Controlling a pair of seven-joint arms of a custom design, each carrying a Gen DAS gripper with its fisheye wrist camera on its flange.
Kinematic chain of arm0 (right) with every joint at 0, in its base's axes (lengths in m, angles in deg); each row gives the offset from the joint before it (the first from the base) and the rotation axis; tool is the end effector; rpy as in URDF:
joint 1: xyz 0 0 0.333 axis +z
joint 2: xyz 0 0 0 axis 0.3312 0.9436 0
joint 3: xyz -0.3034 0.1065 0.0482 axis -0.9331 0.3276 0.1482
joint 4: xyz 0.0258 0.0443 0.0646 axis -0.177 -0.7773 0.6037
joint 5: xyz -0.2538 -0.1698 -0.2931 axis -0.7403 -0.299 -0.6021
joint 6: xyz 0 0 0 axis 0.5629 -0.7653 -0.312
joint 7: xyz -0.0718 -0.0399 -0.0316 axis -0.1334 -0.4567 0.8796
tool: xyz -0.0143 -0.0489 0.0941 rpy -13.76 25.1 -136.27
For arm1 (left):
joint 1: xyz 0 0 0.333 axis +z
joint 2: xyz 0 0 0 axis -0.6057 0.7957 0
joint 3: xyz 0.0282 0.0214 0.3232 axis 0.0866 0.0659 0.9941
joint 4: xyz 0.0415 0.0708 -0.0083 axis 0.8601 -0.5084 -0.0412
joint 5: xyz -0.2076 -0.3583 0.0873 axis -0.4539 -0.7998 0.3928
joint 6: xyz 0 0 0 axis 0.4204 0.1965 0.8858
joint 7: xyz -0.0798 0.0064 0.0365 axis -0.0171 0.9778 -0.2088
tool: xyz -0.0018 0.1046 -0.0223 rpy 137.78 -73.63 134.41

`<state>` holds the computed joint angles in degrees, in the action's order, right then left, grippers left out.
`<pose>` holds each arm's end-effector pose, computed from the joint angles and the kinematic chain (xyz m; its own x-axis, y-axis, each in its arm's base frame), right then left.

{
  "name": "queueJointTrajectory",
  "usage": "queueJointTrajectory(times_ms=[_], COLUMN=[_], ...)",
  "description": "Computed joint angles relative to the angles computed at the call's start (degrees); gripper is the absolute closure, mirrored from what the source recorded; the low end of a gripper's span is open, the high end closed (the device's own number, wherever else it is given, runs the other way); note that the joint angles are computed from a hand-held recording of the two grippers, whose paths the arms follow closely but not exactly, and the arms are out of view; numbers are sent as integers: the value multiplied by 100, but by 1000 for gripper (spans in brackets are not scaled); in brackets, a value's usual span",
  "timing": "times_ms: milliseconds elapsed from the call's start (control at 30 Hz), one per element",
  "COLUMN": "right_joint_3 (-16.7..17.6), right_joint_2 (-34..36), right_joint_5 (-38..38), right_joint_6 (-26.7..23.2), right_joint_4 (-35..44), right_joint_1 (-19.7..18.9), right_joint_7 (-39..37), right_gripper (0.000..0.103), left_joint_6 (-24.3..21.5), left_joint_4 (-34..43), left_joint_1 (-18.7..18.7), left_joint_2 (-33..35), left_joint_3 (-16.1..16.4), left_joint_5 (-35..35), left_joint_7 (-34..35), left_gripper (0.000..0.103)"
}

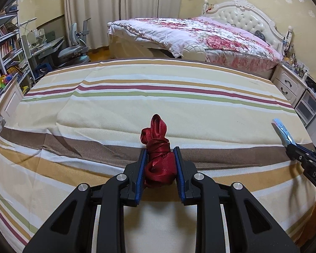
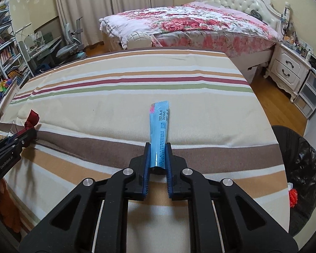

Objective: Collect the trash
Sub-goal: 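Carry the red cloth and light blue tube in both tools over the bin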

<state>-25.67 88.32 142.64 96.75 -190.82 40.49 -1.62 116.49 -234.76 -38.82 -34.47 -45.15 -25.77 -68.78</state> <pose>0.5024 0.2512 0.3184 0.7036 -0.7066 -0.0754 -0.5772 -0.5065 -0.6406 0.3493 -0.1543 0.3272 0.6261 -0.7789 0.0363 -0.5684 -0.4878 -0.6625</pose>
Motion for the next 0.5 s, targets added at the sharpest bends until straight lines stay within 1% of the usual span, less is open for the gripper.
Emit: queueJointTrajectory(times_ms=[133,300,500], right_joint_3=[-39,-228,-439], right_joint_2=[-242,-464,-743], right_joint_5=[463,819,1328], right_joint_6=[-98,-246,-242], right_joint_4=[-161,-310,-545], right_joint_1=[-19,36,55], right_joint_7=[-395,-665,-1118], right_gripper=[91,91,91], left_joint_6=[31,37,-19], left_joint_4=[64,260,605], left_joint_1=[-69,-154,-320], left_joint_2=[42,208,510], left_joint_3=[-72,-167,-210], left_joint_5=[17,143,426], left_joint_7=[-60,-178,-316], left_gripper=[77,77,77])
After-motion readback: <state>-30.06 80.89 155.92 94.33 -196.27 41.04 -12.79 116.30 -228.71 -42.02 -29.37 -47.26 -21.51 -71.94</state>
